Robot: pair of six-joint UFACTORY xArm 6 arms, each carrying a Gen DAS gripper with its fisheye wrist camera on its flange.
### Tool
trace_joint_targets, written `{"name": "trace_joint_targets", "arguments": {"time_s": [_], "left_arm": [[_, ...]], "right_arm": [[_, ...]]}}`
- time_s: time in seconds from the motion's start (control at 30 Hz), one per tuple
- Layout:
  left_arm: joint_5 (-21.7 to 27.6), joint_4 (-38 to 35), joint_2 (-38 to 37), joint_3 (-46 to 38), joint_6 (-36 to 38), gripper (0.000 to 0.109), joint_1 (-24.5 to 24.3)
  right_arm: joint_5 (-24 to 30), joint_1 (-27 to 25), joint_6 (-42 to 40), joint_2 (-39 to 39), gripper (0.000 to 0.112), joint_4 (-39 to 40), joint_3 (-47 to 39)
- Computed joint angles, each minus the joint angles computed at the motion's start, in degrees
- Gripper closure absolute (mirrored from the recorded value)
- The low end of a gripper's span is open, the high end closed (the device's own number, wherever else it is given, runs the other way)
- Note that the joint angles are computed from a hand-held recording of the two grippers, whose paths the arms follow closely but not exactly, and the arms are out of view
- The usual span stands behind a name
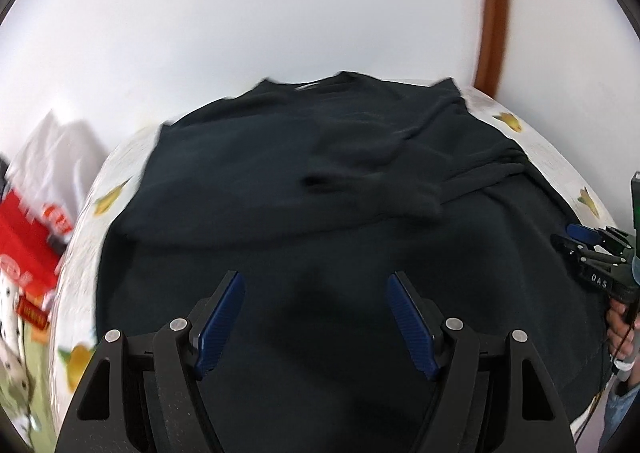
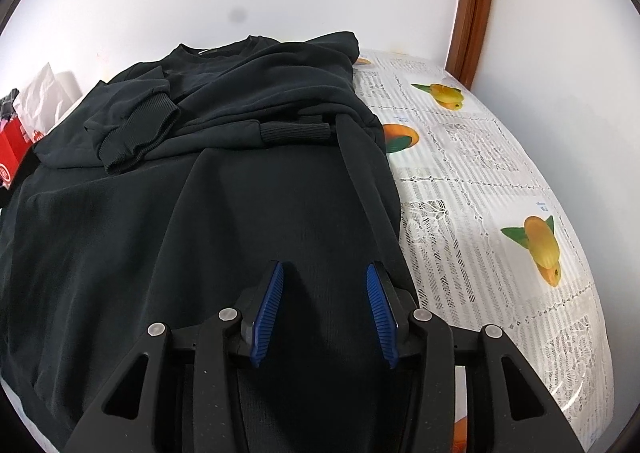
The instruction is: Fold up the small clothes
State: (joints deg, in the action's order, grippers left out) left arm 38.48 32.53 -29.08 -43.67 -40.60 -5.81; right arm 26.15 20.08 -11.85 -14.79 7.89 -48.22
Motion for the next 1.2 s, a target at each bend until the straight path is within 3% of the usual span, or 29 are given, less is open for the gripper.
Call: {"name": "trace_joint_targets", "arguments": {"time_s": [0.17, 0.47, 0.73, 0.8, 0.87, 0.97, 1.1, 1.2], "left_arm": [[-1.62, -1.09, 8.73, -6.16, 0.79, 0.037, -1.91], [-0.11, 2.85, 24.28, -19.22, -0.62, 0.041, -3.75], [0.80, 7.56, 29.55, -23.08, -2.38, 0.043, -4.13], [0.68, 8.91, 29.65, -23.07, -2.73, 0.049, -4.36], [-0.33, 8.46, 28.98, -22.50, -1.47, 0.068, -4.16], [-2.94, 2.80, 27.03, -20.94, 3.53, 0.086, -3.44], [-6.17, 1.69, 23.15, -17.72, 3.86, 0.093, -2.21], [-7.61, 5.64, 20.02, -15.61, 0.02, 0.096, -0.48]], "right_arm": [[0.02, -0.09, -0.44, 0.16, 0.068, 0.90, -0.13], [-0.17, -0.10, -0.63, 0.05, 0.068, 1.43, 0.16], [-0.18, -0.15, -0.89, 0.09, 0.068, 2.02, 0.21], [-0.23, -0.09, -0.55, 0.09, 0.068, 1.63, 0.23], [-0.19, -0.05, -0.65, 0.08, 0.068, 1.95, 0.23], [-0.16, -0.05, -0.77, 0.15, 0.067, 2.31, 0.17], [-0.17, -0.06, -0.68, 0.18, 0.067, 2.14, 0.14], [-0.22, -0.02, -0.33, 0.20, 0.067, 1.70, 0.13]]}}
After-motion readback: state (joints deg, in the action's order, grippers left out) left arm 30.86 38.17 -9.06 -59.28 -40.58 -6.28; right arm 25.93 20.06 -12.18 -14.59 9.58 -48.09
